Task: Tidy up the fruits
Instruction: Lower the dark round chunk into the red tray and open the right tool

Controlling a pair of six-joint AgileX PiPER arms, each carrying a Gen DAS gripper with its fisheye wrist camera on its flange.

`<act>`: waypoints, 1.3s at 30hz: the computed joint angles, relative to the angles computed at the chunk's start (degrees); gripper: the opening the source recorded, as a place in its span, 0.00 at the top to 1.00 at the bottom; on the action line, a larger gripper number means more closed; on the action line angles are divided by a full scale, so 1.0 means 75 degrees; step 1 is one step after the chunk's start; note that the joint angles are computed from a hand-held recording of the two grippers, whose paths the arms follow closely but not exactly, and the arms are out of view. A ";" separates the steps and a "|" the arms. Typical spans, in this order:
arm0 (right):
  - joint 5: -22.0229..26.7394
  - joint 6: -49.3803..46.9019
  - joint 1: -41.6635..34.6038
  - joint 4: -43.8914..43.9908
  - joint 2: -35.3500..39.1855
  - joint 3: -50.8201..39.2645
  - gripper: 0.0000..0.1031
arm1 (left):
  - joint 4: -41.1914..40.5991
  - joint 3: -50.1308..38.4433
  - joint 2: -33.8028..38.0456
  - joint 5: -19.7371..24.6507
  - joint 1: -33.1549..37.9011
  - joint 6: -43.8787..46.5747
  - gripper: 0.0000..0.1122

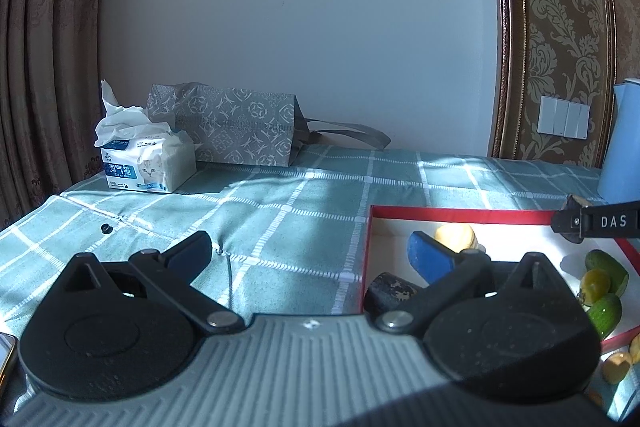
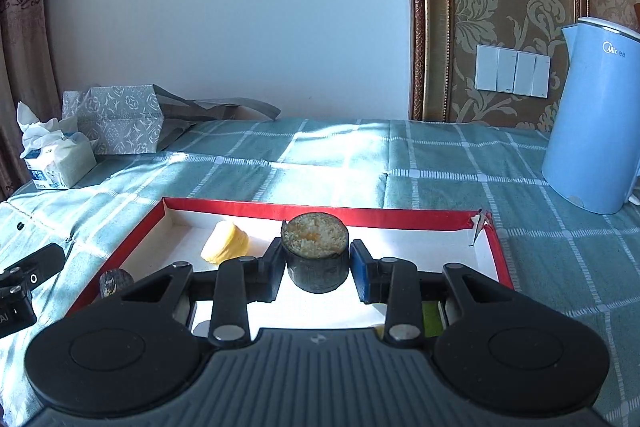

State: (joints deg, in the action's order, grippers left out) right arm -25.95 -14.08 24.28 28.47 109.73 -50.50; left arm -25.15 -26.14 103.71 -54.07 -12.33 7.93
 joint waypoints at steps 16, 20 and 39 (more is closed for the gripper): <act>0.0572 -0.2174 -0.0047 0.1822 0.0856 -0.1038 0.66 | -0.0477 -0.0192 0.0180 0.0057 -0.0173 0.0516 0.08; 0.0746 -0.2443 -0.0070 0.2065 0.1026 -0.1186 0.66 | -0.0650 -0.0218 0.0225 -0.0009 -0.0239 0.0633 0.08; -0.1032 0.0613 -0.0385 -0.0984 -0.1073 0.1459 0.52 | 0.0358 -0.0004 0.0067 0.0073 -0.0099 0.0154 0.08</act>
State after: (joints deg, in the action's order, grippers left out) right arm -33.69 -9.48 21.39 21.09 101.68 -39.55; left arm -22.46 -26.17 104.21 -53.52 -13.07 9.08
